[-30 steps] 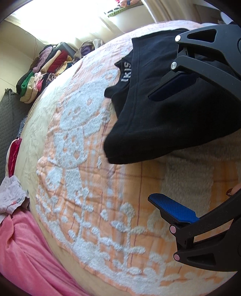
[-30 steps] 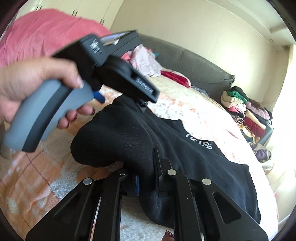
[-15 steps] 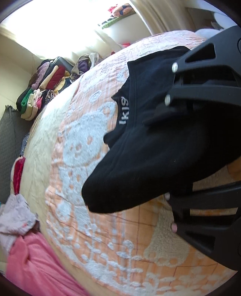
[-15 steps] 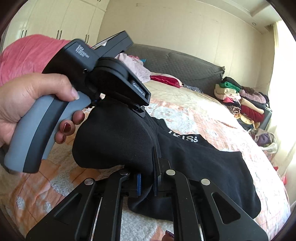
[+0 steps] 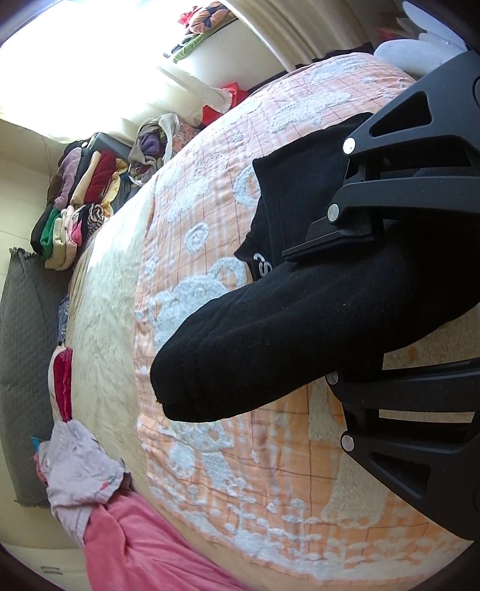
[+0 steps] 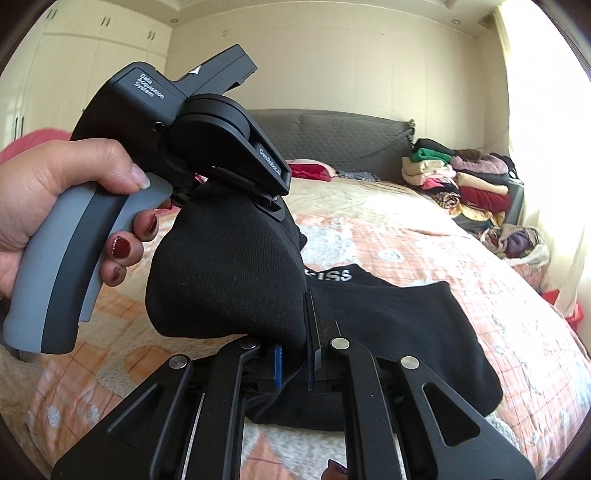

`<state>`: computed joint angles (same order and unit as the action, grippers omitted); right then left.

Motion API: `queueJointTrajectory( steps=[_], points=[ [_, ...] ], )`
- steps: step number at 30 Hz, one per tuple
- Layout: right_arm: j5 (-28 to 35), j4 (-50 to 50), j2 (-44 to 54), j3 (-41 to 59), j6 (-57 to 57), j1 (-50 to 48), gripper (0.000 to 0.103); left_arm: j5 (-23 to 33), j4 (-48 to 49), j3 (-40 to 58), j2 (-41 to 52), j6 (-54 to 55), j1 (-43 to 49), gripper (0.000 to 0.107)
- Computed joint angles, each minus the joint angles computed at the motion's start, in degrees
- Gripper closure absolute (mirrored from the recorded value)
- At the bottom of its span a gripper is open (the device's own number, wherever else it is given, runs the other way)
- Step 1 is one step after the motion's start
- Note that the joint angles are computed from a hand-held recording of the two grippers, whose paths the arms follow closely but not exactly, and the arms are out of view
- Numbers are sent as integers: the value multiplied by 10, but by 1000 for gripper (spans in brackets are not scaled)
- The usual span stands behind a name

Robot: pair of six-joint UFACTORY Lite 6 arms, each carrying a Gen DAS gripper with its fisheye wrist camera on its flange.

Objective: Fold small clothes
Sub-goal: 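Grasp the folded black sweatshirt edge with the right gripper and lift it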

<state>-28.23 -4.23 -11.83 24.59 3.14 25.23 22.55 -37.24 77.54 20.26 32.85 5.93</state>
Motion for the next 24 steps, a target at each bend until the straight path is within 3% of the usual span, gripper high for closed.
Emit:
queueJointTrajectory(
  steps=[13,24],
  points=[
    [-16,-267,-26,-41,247,-152,96,-6,231,83,58,-261,-123,79],
    [-110,-477,63,-22,422,-297,96,31,358,210,176,-409,-206,77]
  ],
)
